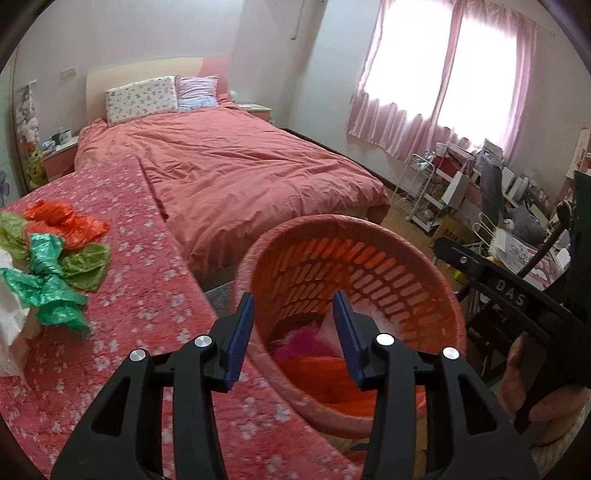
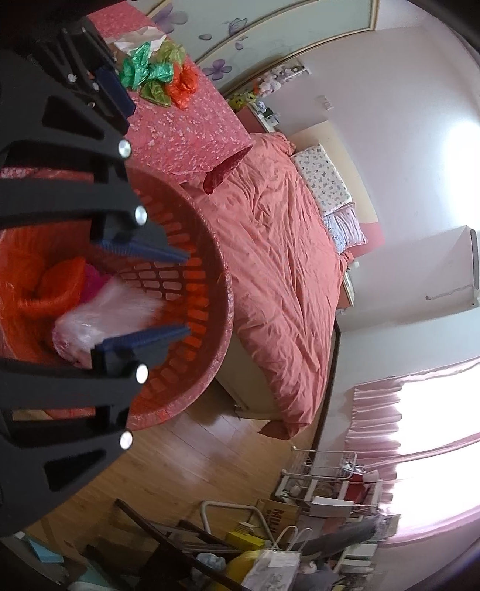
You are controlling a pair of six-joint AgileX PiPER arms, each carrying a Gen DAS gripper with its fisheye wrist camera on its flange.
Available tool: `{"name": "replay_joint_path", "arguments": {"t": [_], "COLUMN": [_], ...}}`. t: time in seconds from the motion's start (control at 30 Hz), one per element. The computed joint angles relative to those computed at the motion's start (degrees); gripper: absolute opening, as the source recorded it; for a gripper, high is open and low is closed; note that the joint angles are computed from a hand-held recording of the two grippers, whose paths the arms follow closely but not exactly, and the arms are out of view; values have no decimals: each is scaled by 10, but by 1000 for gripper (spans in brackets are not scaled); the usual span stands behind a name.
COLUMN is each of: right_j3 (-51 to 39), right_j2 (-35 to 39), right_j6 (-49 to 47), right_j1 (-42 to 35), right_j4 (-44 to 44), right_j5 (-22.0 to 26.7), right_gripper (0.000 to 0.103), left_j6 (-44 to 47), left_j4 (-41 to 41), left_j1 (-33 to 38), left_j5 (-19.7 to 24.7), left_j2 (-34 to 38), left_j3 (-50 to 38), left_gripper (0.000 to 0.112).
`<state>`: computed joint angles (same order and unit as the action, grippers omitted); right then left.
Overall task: Collect trash
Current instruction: 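Open both tools over the orange basket to drop the items, then move both open tools back to the remaining pile on the bed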
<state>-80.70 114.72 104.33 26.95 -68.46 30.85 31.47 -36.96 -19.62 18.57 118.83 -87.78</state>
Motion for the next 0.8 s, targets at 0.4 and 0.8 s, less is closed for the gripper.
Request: {"name": "replay_joint_path", "arguments": {"t": [0.4,0.8], "right_j3": [-82,-306], "right_j2": [39,147], "right_j6": [-101,-297], "right_j1": [44,124], "right_j4": [69,196], "right_j5": [34,95], "right_gripper": [44,44], "left_j6": [91,291], "left_j4": [-63,-249], "left_j1": [48,164], "left_j5": [-50,-57], "left_j2": [-69,-143], "left_j3": [95,180], "left_gripper": [47,47]}}
